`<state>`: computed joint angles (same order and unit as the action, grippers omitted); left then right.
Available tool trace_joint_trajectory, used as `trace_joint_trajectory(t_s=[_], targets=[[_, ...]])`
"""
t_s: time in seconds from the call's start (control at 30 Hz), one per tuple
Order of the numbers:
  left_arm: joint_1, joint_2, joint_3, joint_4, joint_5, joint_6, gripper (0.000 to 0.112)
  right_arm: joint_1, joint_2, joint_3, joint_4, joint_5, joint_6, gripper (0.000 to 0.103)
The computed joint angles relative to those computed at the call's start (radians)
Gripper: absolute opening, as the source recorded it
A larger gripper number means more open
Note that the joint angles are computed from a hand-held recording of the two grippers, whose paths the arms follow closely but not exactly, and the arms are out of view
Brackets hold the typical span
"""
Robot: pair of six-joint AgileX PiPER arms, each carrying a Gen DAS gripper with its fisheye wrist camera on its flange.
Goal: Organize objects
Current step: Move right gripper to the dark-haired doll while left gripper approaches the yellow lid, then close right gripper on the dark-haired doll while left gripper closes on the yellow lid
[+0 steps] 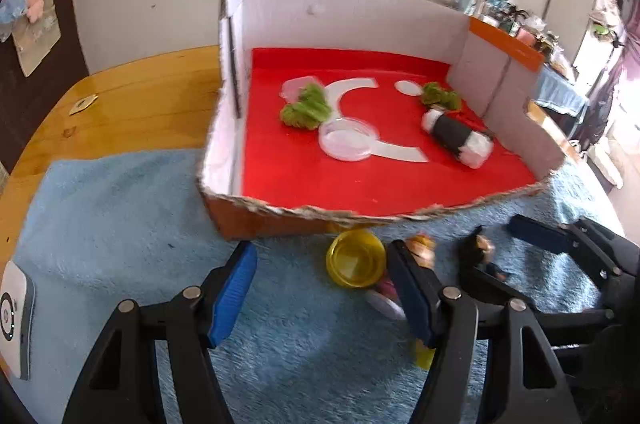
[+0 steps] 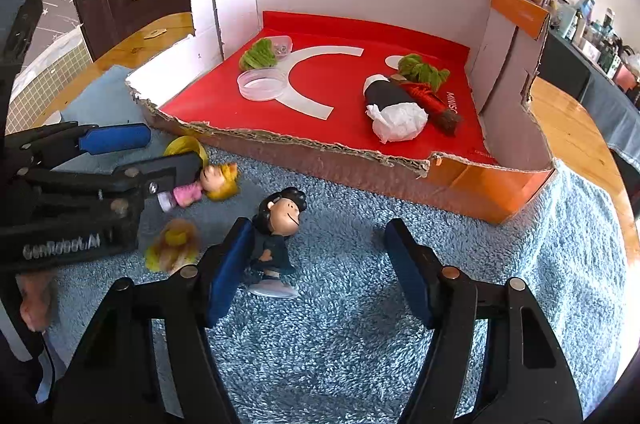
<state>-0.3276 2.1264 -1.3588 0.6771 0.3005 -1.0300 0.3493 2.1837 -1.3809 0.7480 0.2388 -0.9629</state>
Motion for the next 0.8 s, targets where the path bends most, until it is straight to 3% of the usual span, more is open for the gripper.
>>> trace_joint_trajectory(t_s=[0.13, 0.23, 0.37, 0.47, 0.53, 0.6, 0.8], targets=[[0.001, 0.0, 0.003, 0.006, -0.003, -0.005, 0.07, 0.0, 0.0, 0.001, 0.005, -0.001, -0.007, 0.062], [-0.013, 0.0, 0.006, 0.07, 0.003, -0.062, 0.07, -0.001, 0.001, -0.002, 0.026, 0.004, -0.032, 0.055], [-0.006, -0.003, 0.014, 0.045, -0.007, -0.052, 0.066, -0.002, 0.002, -0.004, 0.06, 0.015, -0.076, 0.044], [-0.009, -0.006, 0.018, 0.066, -0.005, -0.079, 0.058, -0.003, 0.001, -0.002, 0.084, 0.022, -0.105, 0.036], [-0.007, -0.009, 0.022, 0.026, -0.023, -0.042, 0.041, -0.003, 0.001, 0.0, 0.101, 0.024, -0.121, 0.033], [-0.006, -0.014, 0.028, -0.005, -0.04, -0.011, 0.032, -0.003, 0.0, 0.002, 0.123, 0.026, -0.136, 0.028], [-0.009, -0.031, 0.062, 0.044, -0.069, -0.067, 0.032, -0.019, -0.01, 0.017, 0.221, 0.039, -0.21, 0.023]])
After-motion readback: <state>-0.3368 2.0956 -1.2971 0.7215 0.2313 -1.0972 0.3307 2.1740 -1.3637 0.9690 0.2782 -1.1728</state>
